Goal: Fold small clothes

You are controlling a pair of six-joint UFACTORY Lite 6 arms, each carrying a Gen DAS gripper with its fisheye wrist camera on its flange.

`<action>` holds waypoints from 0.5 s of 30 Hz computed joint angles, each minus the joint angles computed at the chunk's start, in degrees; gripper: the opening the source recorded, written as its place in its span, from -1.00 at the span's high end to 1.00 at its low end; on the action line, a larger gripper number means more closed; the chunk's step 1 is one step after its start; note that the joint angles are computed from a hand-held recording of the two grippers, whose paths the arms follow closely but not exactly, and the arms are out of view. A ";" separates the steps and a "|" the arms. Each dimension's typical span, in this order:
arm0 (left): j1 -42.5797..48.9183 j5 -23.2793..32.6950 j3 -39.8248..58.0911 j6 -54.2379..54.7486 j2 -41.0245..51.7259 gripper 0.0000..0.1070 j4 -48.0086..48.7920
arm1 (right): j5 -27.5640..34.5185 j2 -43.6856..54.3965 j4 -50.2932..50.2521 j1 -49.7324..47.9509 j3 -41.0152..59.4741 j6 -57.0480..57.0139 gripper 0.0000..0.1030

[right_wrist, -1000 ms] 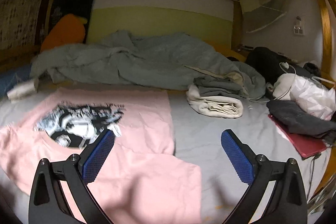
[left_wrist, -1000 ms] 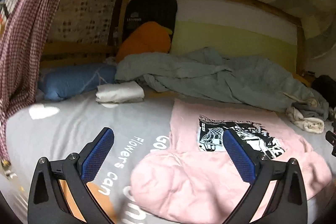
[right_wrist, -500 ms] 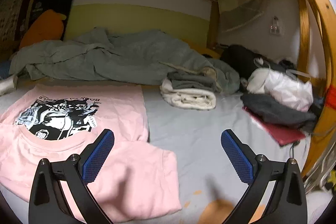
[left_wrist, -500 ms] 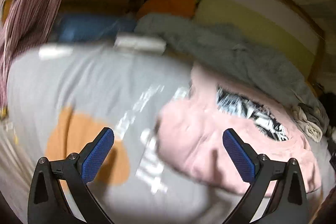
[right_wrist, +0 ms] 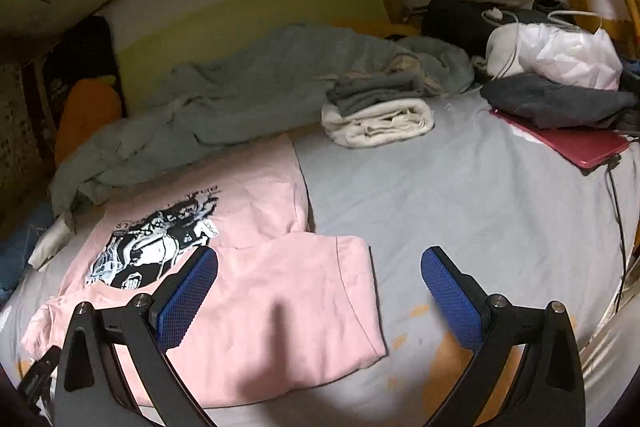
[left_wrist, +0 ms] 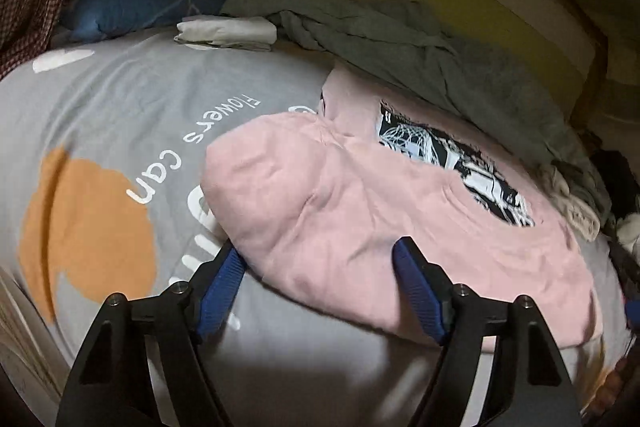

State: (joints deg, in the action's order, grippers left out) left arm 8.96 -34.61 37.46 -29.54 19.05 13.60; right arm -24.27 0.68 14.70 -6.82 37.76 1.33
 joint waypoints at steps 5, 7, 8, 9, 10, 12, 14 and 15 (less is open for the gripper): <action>-0.91 -2.14 0.12 1.89 1.32 -0.50 -2.81 | -4.90 -2.71 -0.44 0.25 -8.71 10.21 -0.92; -2.52 -1.26 0.82 5.95 1.75 -0.54 -6.42 | -5.18 -1.71 -10.03 -1.19 -9.98 19.98 -0.83; -2.91 -0.64 0.81 7.07 1.52 -0.54 -7.03 | -4.68 -0.34 -16.03 -1.92 -9.21 25.62 -0.68; -2.52 -0.46 0.55 5.96 1.18 -0.54 -5.51 | -4.62 1.78 -22.02 -2.28 -7.85 31.61 -0.59; -1.34 -0.51 -0.12 3.01 0.41 -0.51 -2.05 | -4.69 3.30 -28.02 -3.09 -6.78 37.19 -0.52; 2.14 -1.85 -3.81 -5.93 -3.01 -0.39 8.05 | -5.02 4.00 -34.14 -4.46 -6.51 42.10 -0.40; 4.28 -4.52 -8.23 -10.70 -5.76 -0.31 14.91 | -5.06 5.60 -37.96 -5.25 -5.47 46.19 -0.34; 4.04 -4.64 -9.90 -10.40 -6.61 -0.26 15.06 | -5.01 6.21 -40.07 -5.85 -5.08 48.92 -0.33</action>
